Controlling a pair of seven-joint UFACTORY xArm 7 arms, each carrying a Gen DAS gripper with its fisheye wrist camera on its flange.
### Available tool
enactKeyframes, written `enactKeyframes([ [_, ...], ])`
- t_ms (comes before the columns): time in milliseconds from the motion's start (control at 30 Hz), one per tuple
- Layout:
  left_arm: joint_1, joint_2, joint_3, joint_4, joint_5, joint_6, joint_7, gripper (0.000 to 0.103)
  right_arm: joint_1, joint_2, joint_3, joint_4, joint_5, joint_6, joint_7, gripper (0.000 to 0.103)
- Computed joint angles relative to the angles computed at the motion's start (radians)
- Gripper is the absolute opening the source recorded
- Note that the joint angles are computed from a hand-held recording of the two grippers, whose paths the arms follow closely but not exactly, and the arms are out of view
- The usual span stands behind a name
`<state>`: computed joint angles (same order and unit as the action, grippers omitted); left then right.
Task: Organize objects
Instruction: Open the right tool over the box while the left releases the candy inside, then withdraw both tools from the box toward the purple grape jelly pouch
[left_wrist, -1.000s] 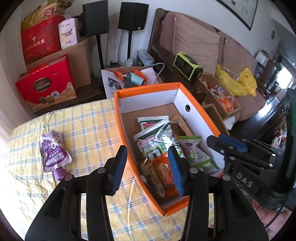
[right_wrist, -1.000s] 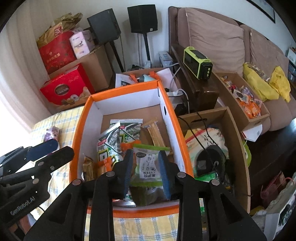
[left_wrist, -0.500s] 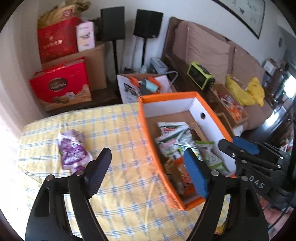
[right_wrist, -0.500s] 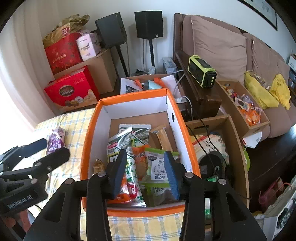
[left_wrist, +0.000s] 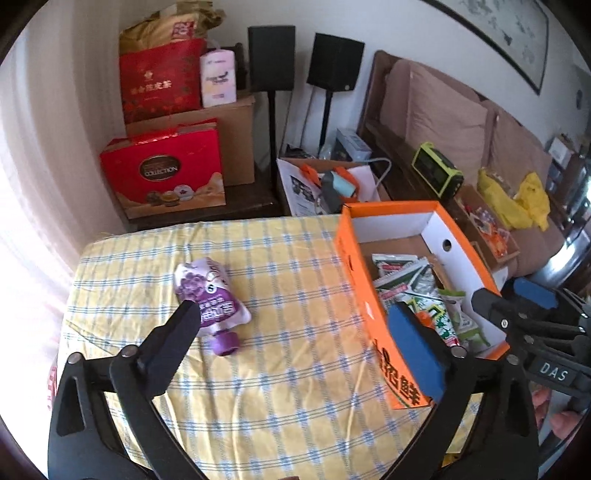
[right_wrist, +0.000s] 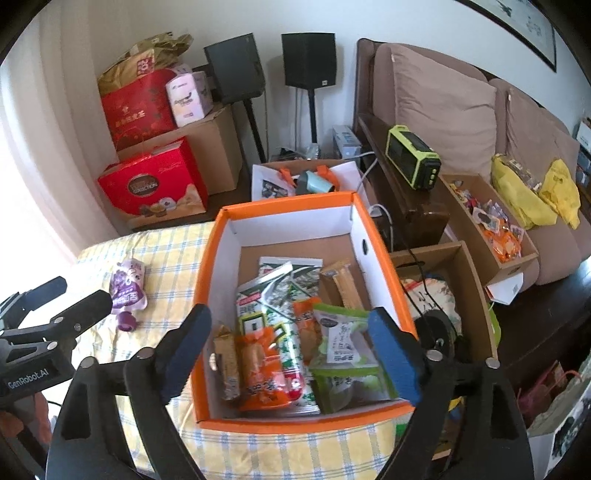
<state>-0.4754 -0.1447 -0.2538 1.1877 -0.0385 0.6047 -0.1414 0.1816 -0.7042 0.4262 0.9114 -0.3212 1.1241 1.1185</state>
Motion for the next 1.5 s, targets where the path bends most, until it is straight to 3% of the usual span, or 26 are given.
enactKeyframes([
  [100, 0.005, -0.011, 0.014, -0.009, -0.016, 0.008, 0.027, 0.103, -0.001, 0.020, 0.010, 0.018, -0.004, -0.002, 0.003, 0.103],
  [833, 0.079, -0.098, 0.076, -0.089, -0.083, -0.005, 0.168, 0.103, 0.063, 0.248, 0.049, 0.185, -0.120, 0.005, 0.079, 0.103],
  [1167, 0.140, -0.074, 0.123, -0.090, -0.132, 0.003, 0.187, 0.103, 0.134, 0.359, 0.021, 0.234, -0.186, -0.018, 0.116, 0.103],
  [1500, 0.171, 0.007, 0.156, -0.063, -0.264, 0.049, 0.259, 0.103, 0.206, 0.483, -0.022, 0.266, -0.256, -0.094, 0.128, 0.103],
])
